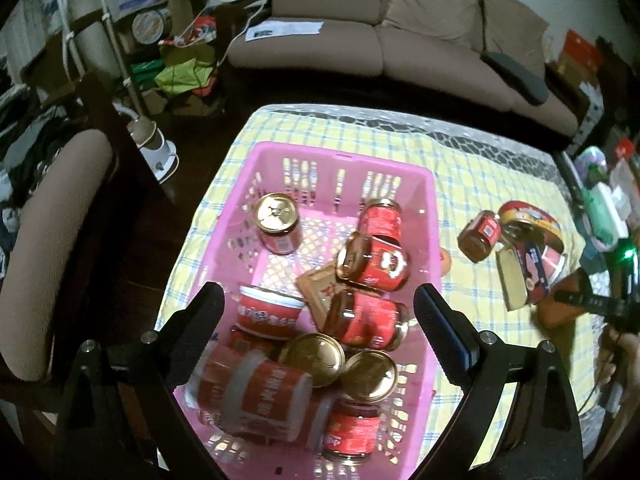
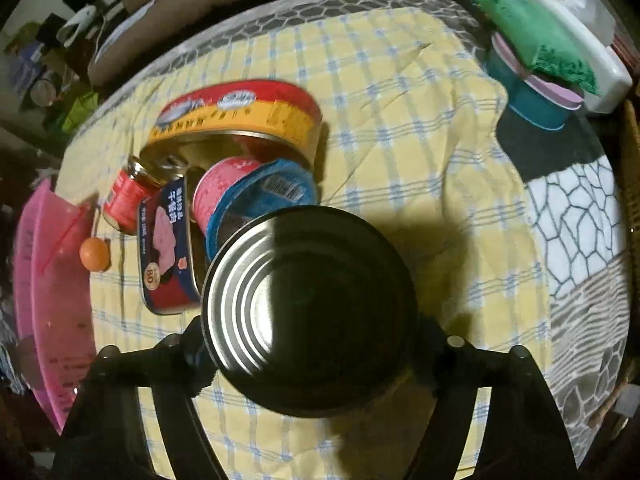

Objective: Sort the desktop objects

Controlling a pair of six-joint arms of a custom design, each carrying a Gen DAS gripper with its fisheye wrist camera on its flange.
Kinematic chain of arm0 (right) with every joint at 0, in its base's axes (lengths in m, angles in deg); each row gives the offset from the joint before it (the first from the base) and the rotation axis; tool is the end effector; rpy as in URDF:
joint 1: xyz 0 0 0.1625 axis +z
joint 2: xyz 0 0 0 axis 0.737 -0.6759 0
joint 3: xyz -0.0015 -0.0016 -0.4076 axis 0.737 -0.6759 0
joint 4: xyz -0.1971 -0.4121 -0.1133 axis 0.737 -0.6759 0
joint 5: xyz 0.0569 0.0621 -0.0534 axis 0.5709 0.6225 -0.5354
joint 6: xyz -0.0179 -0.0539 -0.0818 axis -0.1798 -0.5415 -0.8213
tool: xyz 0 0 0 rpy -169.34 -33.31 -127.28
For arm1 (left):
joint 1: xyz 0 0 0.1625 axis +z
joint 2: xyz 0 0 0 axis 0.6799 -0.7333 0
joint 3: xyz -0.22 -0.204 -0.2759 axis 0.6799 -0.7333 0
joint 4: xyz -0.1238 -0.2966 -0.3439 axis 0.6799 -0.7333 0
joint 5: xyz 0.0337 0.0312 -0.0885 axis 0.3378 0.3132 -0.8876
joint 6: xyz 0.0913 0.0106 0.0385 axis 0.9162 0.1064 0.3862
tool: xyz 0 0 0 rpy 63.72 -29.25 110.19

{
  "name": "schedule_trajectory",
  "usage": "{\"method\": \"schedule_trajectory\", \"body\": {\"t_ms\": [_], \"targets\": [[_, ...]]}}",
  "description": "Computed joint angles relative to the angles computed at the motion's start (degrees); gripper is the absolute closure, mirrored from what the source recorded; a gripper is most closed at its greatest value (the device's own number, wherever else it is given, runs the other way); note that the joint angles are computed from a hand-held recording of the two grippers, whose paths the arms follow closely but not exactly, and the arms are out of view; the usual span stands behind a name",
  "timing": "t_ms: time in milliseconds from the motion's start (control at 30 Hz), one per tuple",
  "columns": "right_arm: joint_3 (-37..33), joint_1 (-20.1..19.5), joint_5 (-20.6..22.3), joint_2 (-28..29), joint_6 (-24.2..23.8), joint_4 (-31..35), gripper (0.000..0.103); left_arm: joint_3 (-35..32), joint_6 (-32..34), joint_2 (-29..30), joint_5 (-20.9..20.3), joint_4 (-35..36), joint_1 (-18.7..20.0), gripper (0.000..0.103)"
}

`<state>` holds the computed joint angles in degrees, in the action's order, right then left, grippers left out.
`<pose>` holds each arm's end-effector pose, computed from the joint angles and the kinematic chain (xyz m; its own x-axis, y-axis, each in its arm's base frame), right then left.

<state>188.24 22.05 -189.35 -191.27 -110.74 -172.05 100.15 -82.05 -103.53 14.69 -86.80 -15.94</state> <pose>-0.0833 -0.4934 0.4363 -0.8566 0.0886 0.5083 -0.0608 0.9609 -0.2700 -0.4130 -0.4417 0.0874 -0.7245 -0.0588 -0.6868 0.3222 0.8520 -0.4128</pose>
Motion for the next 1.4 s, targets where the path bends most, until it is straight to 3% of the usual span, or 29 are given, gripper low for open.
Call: {"method": "schedule_trajectory", "body": {"t_ms": [100, 233, 333, 400, 467, 500, 567, 667, 733, 867, 1033, 1100, 1167, 1200, 1267, 1400], "targets": [[-1.25, -1.19, 0.13, -1.04, 3.06, 0.88, 0.028, -0.74, 1.00, 1.12, -0.34, -0.89, -0.30, 0.008], [-1.59, -1.84, -6.45, -1.09, 2.72, -5.83, 0.028, -1.80, 2.19, 2.59, -0.42, -1.42, -0.66, 0.008], [-2.53, -2.81, -12.71, -0.05, 2.15, -5.11, 0.028, -2.39, 3.47, 3.69, -0.86, -2.80, -0.85, 0.008], [-2.94, -4.04, -9.48, -1.11, 2.44, -4.57, 0.027, -2.90, 4.41, 4.59, -1.27, -3.88, -0.89, 0.008], [-2.52, -2.86, -9.64, -2.01, 1.13, -6.97, 0.025, -3.23, 5.23, 5.20, -1.95, -4.76, -0.92, 0.008], [-2.21, -1.84, -8.78, -2.81, 0.79, -8.27, 0.014, -3.61, 5.56, 5.74, -2.14, -4.81, -1.00, 0.008], [-2.48, -1.63, -2.45, -4.77, 3.00, -6.95, 0.004, -4.36, 5.85, 6.61, -1.87, -4.07, -1.18, 0.008], [-2.79, -0.84, 6.97, -5.72, 7.27, -2.96, 0.004, -5.28, 6.58, 7.72, -1.38, -3.09, -1.46, 0.008], [-2.90, 0.31, 10.23, -3.85, 7.95, -2.05, 0.004, -5.77, 7.41, 8.49, -1.20, -2.77, -1.62, 0.008], [-2.91, 1.31, 9.67, 1.94, 11.62, -2.51, 0.008, -7.14, 8.26, 10.10, -0.73, -0.37, -1.76, 0.008], [-1.28, -0.23, 9.94, 5.07, 13.93, -8.45, 0.009, -7.53, 7.70, 10.20, -3.57, -1.70, -0.58, 0.008], [-1.36, -1.25, 10.54, 6.15, 13.61, -10.25, 0.012, -7.09, 8.01, 9.94, -4.72, -4.14, -0.02, 0.008], [-1.32, -3.27, 14.85, 6.57, 12.37, -10.71, 0.013, -7.30, 7.94, 10.20, -5.22, -4.92, 0.35, 0.008], [-0.45, -3.29, 15.15, 6.25, 11.31, -12.76, 0.016, -7.97, 7.21, 10.75, -5.18, -4.21, 0.53, 0.008], [-1.22, -3.25, 15.59, 6.44, 10.69, -10.68, 0.024, -8.56, 7.19, 11.57, -5.15, -4.60, 0.56, 0.008], [-2.34, -1.69, 10.64, 6.49, 8.67, -8.38, 0.025, -10.42, 9.72, 14.52, -6.47, -7.65, 1.16, 0.007]]}}
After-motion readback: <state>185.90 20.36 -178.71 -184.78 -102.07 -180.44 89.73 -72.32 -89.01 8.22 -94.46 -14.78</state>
